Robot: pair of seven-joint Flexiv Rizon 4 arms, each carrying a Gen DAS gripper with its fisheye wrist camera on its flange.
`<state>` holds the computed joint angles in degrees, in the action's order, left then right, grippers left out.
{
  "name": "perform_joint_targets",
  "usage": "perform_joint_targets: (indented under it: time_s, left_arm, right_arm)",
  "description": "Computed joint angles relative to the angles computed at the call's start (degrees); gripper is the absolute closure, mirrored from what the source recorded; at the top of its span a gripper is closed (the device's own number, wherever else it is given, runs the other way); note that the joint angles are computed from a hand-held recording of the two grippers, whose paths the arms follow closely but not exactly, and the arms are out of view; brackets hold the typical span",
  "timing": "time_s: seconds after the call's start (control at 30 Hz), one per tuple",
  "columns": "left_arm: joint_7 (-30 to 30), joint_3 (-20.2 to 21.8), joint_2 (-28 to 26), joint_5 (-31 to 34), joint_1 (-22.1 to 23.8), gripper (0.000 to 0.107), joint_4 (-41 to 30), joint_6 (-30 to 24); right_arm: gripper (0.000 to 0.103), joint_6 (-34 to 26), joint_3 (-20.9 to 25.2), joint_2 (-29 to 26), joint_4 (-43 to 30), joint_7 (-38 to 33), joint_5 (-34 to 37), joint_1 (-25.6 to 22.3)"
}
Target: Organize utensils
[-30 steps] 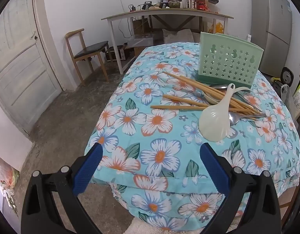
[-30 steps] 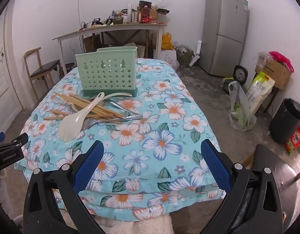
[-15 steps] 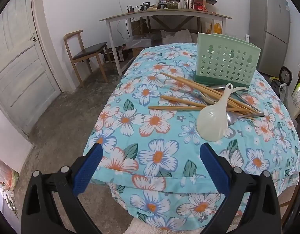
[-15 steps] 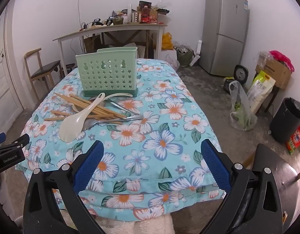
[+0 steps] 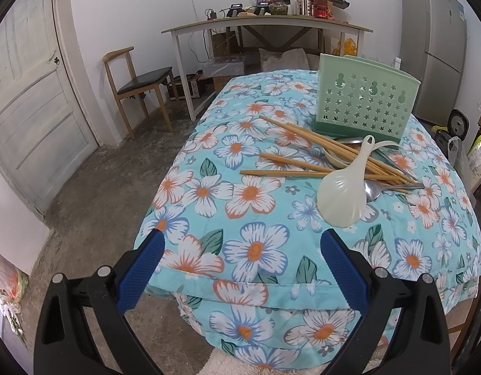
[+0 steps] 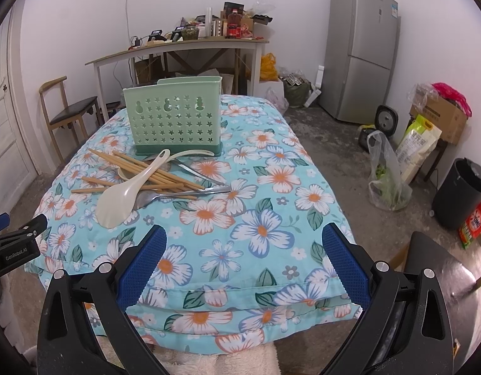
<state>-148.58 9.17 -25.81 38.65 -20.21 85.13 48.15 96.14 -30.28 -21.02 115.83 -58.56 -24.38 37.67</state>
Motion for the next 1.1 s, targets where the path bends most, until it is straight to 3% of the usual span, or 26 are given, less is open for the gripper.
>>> perform_joint_targets:
  time_s: [0.3,0.83,1.1]
  left_arm:
    - [-0.5,0.1,0.4,0.3,-0.2,0.009,0.2,-0.2]
    - [-1.9,0.4,0.1,2.2,-0.4,0.009,-0.3,-0.4]
    - [-3.2,0.5,0.2,3.6,-0.7,0.009,-0.4,-0.7]
  right_arm:
    - [0.008,-0.1,0.0,0.1,-0.1,0.1,-0.2,0.0]
    - [0.008,0.2,-4.2,-0.8,-0.6,0.8,0.5,2.7]
    - [0.008,0.0,-3.7,-0.9,-0.9,0.1,1.2,2.3]
